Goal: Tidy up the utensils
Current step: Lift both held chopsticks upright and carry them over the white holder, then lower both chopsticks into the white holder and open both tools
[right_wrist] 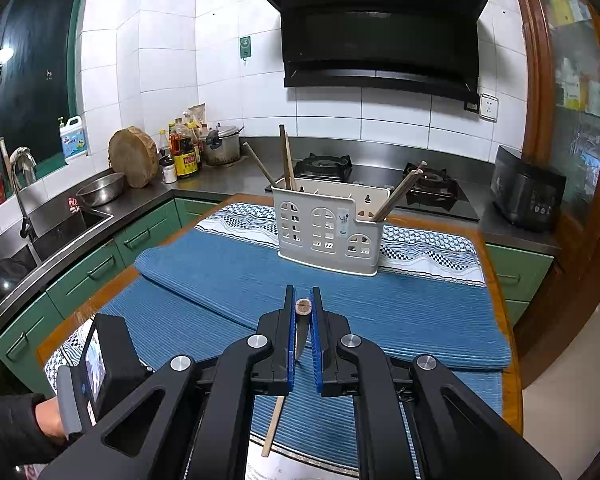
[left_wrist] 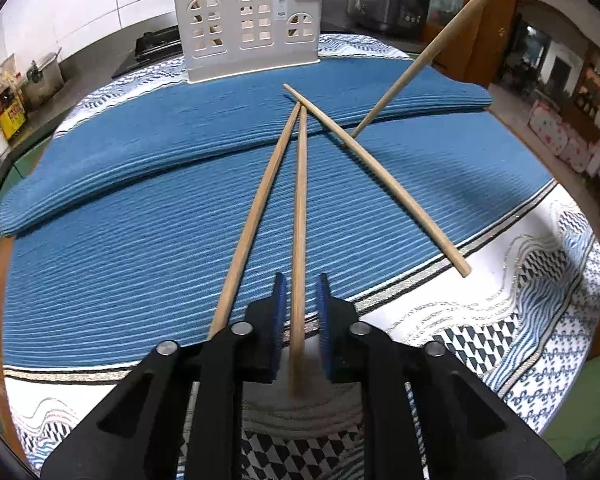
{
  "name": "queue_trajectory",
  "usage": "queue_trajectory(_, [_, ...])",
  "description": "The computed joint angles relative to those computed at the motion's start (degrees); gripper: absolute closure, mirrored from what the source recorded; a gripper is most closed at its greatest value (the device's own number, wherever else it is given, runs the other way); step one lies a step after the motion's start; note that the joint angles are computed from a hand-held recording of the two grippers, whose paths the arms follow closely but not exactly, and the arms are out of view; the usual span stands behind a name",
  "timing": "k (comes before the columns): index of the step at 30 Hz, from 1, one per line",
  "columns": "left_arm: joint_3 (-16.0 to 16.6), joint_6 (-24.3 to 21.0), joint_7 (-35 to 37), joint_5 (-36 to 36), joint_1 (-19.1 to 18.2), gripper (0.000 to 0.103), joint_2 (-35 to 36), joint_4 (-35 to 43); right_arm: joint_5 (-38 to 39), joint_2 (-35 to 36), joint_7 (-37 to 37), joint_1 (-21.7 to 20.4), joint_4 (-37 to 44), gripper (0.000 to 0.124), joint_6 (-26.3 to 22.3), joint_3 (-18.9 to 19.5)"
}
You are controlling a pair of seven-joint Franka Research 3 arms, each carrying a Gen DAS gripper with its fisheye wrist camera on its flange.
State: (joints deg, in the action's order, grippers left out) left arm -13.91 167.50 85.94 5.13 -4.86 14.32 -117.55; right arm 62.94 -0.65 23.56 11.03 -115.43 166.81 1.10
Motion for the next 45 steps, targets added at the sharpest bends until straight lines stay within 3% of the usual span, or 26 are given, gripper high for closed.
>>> queue_trajectory(5, [-2.63, 0.04, 4.25, -4.73, 2.46, 0.098, -0.86, 0.30, 0.71, -0.38, -0.80, 0.11, 0.08, 0.117, 0.16, 0.01])
queue_trajectory(10, [-8.44, 2.66, 15.43, -19.29, 7.62, 0.098, -3.09, 0.54, 0.40, -0.26, -0.56, 0.12, 1.11, 0.117, -0.11, -0.12])
queue_trajectory(15, [-9.20, 4.69, 22.14, -27.23, 7.96, 0.098, -3.47, 2.60, -1.79, 0.46, 0.95, -0.14, 2.81, 0.117, -1.11, -0.03])
queue_trajectory(20, [-9.55, 6.47, 25.15, -30.33, 7.98, 0.098, -1.98, 5.70, -4.92, 1.70, 3.76, -0.79, 5.38, 0.117, -3.64, 0.03])
queue_trajectory(32, [-9.59, 5.81, 24.69, -25.62, 8.78, 0.098, 1.26, 14.49, -13.26, 6.30, 10.10, -2.97, 16.35, 0.117, -6.66, 0.58])
queue_trajectory(35, [-9.65, 4.34, 24.74, -24.77, 9.11, 0.098, 2.42, 17.83, -15.66, 8.74, 12.57, -3.63, 21.54, 0.117, -7.66, 1.00])
queue_trajectory(40, [-6.61, 1.93, 21.31, -19.62, 6.96, 0.098, 5.22, 24.46, -21.37, 14.33, 17.32, -4.19, 31.21, 0.117, -6.55, 1.84])
queue_trajectory(45, [-5.04, -0.03, 18.61, -15.87, 5.78, 0.098, 8.77, 32.09, -31.50, 22.79, 27.27, -3.63, 43.21, 0.117, -7.23, 0.67])
